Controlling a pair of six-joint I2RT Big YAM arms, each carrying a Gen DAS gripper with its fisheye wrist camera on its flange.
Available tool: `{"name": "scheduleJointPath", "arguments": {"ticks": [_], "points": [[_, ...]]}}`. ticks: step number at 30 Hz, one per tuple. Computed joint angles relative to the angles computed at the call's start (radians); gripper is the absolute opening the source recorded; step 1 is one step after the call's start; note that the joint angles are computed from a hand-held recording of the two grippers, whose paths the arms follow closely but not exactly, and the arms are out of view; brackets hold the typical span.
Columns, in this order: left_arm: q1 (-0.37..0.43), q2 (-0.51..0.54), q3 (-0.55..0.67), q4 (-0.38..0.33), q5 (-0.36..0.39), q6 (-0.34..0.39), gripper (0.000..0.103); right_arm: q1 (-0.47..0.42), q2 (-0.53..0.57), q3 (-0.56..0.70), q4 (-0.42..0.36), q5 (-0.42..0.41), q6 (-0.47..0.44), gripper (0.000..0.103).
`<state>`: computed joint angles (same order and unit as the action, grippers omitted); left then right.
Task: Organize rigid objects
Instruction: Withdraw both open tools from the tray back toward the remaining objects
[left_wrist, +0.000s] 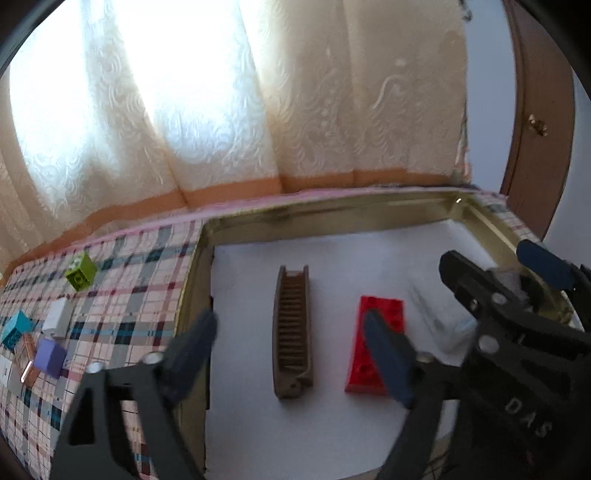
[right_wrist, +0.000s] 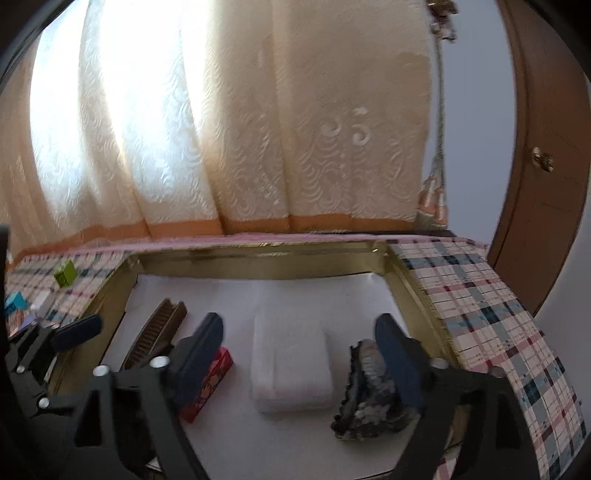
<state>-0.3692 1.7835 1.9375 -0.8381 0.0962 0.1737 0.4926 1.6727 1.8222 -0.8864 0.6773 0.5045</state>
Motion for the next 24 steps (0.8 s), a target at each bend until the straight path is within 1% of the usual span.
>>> {"name": "scheduleJointPath", "arguments": {"ticks": [1,2,5,7,14,16,17,18,19,21,22,24], "points": [[0.0,-0.017,-0.026,0.033,-0.003,0.0,0.1,0.001,-0.004,-0.004,0.007,0.005,0.003,0.088],[-0.001,-0.035,-0.053,0.069,-0.006,0.003,0.102,0.002,-0.01,-0.012,0.015,0.013,0.008,0.089],[-0.001,-0.067,-0.1,0.135,0.005,0.015,0.102,0.003,-0.019,-0.022,0.019,0.029,0.024,0.089],[-0.002,-0.075,-0.112,0.156,-0.005,0.013,0.102,0.004,-0.033,-0.042,0.037,0.04,0.037,0.089],[0.007,-0.092,-0.136,0.18,0.013,0.002,0.102,0.018,-0.093,-0.129,0.135,0.129,0.074,0.089],[0.013,-0.1,-0.149,0.198,0.026,-0.011,0.102,0.029,-0.118,-0.168,0.195,0.183,0.061,0.089],[0.015,-0.105,-0.156,0.207,0.032,-0.018,0.102,0.038,-0.134,-0.196,0.253,0.21,0.04,0.089],[0.018,-0.108,-0.161,0.214,0.037,-0.024,0.102,0.044,-0.142,-0.211,0.29,0.228,0.024,0.089],[0.021,-0.11,-0.165,0.22,0.042,-0.03,0.102,0.05,-0.144,-0.216,0.312,0.245,0.009,0.089],[0.029,-0.116,-0.174,0.233,0.047,-0.039,0.102,0.058,-0.136,-0.208,0.316,0.26,-0.008,0.089],[0.031,-0.12,-0.18,0.24,0.042,-0.041,0.102,0.062,-0.126,-0.193,0.297,0.27,-0.009,0.089],[0.034,-0.126,-0.189,0.252,0.029,-0.035,0.102,0.07,-0.117,-0.182,0.288,0.287,-0.02,0.089]]}}
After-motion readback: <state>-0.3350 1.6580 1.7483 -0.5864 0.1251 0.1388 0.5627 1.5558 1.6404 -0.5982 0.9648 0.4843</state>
